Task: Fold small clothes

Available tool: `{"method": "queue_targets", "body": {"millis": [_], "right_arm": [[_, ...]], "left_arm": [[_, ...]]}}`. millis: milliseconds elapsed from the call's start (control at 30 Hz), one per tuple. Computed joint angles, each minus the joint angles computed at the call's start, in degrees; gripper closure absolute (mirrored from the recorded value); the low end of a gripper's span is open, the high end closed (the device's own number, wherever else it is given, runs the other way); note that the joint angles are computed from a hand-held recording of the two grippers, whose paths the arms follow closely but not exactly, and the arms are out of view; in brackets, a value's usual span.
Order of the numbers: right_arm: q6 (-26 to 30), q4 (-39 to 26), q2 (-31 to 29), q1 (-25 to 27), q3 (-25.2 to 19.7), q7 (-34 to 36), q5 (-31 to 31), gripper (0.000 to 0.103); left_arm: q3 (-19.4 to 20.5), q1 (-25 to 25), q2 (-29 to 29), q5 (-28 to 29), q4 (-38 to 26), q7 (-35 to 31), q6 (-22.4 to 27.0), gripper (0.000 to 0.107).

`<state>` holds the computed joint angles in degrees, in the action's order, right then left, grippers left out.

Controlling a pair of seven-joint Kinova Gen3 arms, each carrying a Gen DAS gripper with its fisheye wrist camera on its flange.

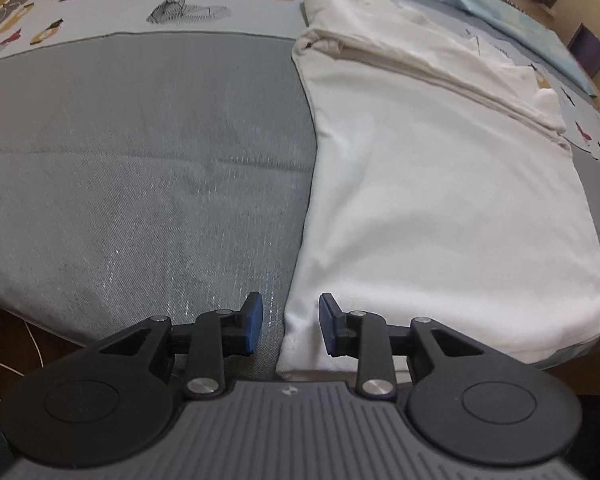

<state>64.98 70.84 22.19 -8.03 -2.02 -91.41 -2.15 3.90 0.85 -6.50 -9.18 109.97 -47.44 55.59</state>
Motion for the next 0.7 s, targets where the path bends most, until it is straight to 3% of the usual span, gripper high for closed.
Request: {"method": "queue_targets", "body": {"millis": [167, 267, 300, 333, 367, 533, 700], "right_arm": [[0.8, -0.1, 1.1, -0.8, -0.3, 2.1, 1.2, 0.063], [0.7, -0.1, 1.0, -1.4, -0.4, 2.5, 1.4, 0.067], [0.9, -0.2, 0.9, -1.0, -0.8, 3.2, 0.6, 0.073], [1.1, -0.1, 0.5, -0.5, -1.2, 4.3, -0.4, 0.088], [0.6, 0.5, -0.1, 0.3, -2.0, 6.1, -2.0, 0.093], [-6.3, 5.8, -5.7, 4.1, -2.7, 11.1, -9.7, 0.095], [-4.4, 5.9, -5.9, 5.7, -1.1, 10.7, -11.8, 0.095]], "left_arm": [[-0.5, -0.1, 0.8, 1.1, 0.9, -1.8, -0.9, 0.075], [-0.7, 0.4, 0.9, 1.9, 0.7, -5.1, -1.8, 0.102], [-1.0, 0.6, 0.8, 2.3, 0.6, -6.1, -2.2, 0.102], [-0.5, 0.5, 0.6, 1.9, 0.6, -6.2, -2.3, 0.102], [-0.3, 0.5, 0.3, 1.4, 0.5, -6.0, -2.2, 0.103], [-0.8, -0.4, -4.8, 2.8, 1.4, -6.1, -3.4, 0.103], [-2.8, -1.6, -3.7, 7.9, 1.3, -9.4, -1.9, 0.100]]}}
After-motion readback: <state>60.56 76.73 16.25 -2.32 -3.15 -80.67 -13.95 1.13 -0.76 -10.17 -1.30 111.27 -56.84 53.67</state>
